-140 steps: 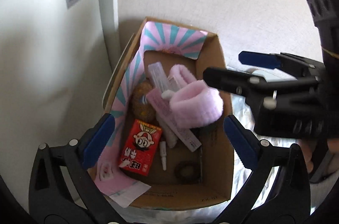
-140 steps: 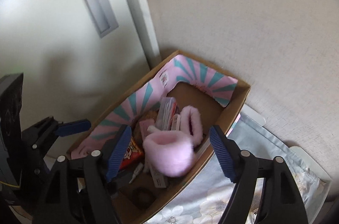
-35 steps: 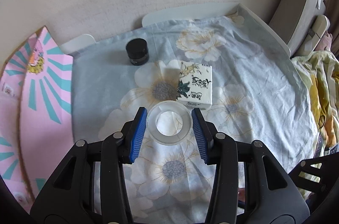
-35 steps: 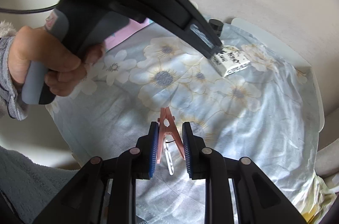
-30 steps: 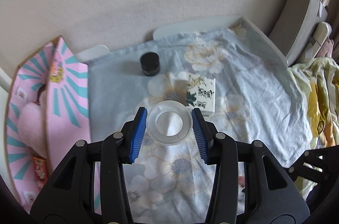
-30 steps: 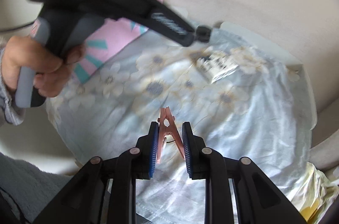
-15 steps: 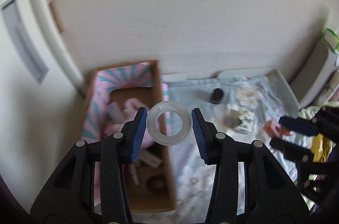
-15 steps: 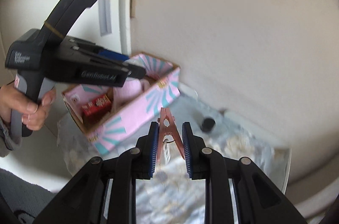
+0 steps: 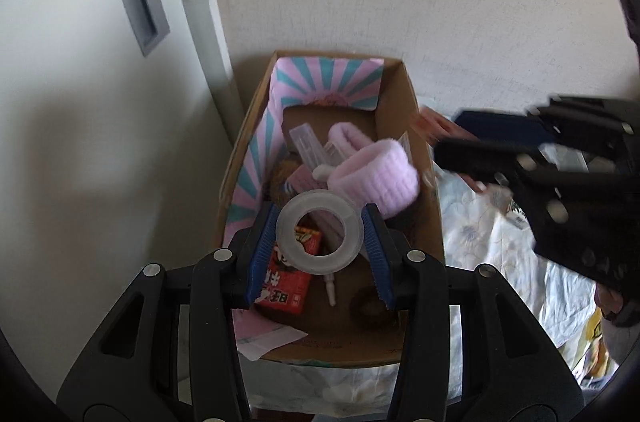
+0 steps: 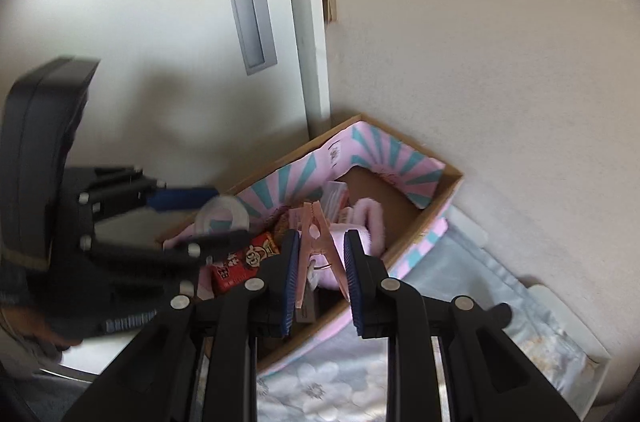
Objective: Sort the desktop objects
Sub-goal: 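Carry the tape roll and clothespin into the box and open both tools, then withdraw both tools from the box back over the sheet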
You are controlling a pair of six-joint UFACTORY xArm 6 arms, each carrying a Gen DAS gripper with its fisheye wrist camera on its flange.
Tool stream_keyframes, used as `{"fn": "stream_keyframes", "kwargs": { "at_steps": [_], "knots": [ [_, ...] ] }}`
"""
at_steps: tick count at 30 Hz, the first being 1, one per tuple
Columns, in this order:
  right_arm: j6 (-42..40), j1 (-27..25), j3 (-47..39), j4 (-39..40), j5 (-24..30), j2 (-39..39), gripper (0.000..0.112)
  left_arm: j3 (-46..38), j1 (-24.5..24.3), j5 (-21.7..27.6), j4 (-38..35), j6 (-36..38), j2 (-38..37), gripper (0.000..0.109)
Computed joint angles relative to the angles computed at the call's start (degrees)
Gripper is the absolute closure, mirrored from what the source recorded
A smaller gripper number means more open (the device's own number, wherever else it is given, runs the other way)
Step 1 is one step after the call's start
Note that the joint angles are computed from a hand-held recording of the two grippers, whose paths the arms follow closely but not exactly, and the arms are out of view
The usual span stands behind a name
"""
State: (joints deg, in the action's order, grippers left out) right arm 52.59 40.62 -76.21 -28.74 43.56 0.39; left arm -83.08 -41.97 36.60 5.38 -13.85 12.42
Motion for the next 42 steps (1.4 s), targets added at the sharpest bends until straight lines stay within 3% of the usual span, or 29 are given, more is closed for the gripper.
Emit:
{"fn": "stream_keyframes", "kwargs": {
  "at_steps": [9,11,12,13,15,17,22,29,34,42],
  "knots": [
    [-6.3,-2.7,-9.9,7.8,0.9,9.3,0.091,1.1,1.1,-0.3,-6.5,2.5,1.1,0.068],
    [-6.1,-2.9,-11.7,9.1,3.7,10.2,0.083,-0.2,1.4,1.3,-11.4,5.7,1.8,0.044],
    [-5.0,-2.9,-12.4,8.7,5.1,10.5,0.067,-0.7,1.4,2.0,-11.5,5.4,2.0,0.009],
    [-3.7,-3.1,-12.3,8.1,5.5,10.4,0.053,-0.4,1.3,1.4,-10.7,4.5,1.7,0.006],
    [-0.8,-3.6,-9.6,6.7,2.8,8.3,0.044,1.5,0.9,-1.2,-8.1,2.8,0.3,0.006],
    [0.9,-3.9,-7.7,6.3,1.4,6.4,0.037,1.2,0.6,-0.6,-5.9,1.7,0.1,0.006],
    [3.1,-4.1,-5.2,5.1,1.6,3.8,0.037,0.0,-0.2,0.9,-1.9,0.4,0.6,0.006],
    [7.0,-3.3,-0.9,2.8,2.5,-0.1,0.037,-0.5,-0.7,0.6,-4.0,1.6,0.5,0.006],
    [10.0,-2.3,1.8,0.1,5.9,-3.7,0.037,-3.0,-1.8,0.8,-3.2,3.7,1.2,0.006],
    [15.7,-0.7,9.6,-4.0,16.3,-14.3,0.037,-15.7,-4.5,3.1,-2.9,5.4,7.9,0.006]
  ]
}}
